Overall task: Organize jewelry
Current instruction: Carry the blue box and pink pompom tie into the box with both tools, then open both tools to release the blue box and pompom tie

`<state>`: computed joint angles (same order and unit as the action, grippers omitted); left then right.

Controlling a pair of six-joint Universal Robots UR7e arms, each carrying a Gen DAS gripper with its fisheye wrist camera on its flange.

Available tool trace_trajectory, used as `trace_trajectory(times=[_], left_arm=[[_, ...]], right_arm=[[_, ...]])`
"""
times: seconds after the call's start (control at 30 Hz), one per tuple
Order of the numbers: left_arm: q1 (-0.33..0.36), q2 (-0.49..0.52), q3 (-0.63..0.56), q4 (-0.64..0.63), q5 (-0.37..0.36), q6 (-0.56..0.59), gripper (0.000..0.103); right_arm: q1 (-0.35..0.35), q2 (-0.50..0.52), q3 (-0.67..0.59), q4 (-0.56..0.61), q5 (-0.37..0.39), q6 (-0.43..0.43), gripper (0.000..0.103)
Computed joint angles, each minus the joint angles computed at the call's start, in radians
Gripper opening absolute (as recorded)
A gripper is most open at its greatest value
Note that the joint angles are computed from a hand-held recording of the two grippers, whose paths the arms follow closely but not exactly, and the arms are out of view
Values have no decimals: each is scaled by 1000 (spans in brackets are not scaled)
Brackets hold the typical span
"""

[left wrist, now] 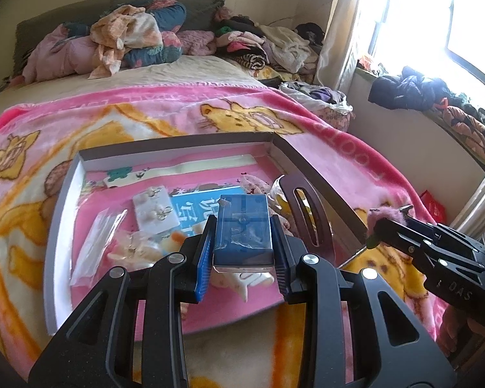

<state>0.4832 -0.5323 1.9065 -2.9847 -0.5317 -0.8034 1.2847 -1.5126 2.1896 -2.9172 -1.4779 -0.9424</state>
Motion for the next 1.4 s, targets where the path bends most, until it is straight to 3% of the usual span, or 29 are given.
trace_trajectory(times=[0.5,0.97,1.33,1.4], left_arm=[[61,47,-86,-10,-49,114,24],[72,59,-97,8,-61,129,25],[70,58,-94,7,-62,123,25],[68,59,-94,8,-57,120,29]], right_arm=[[7,85,-36,-36,-32,-52,35],[11,91,-14,-51,-49,-94,36],[-2,55,10,-45,-28,-89,49],[-5,48,15,-47,-23,-88,50]])
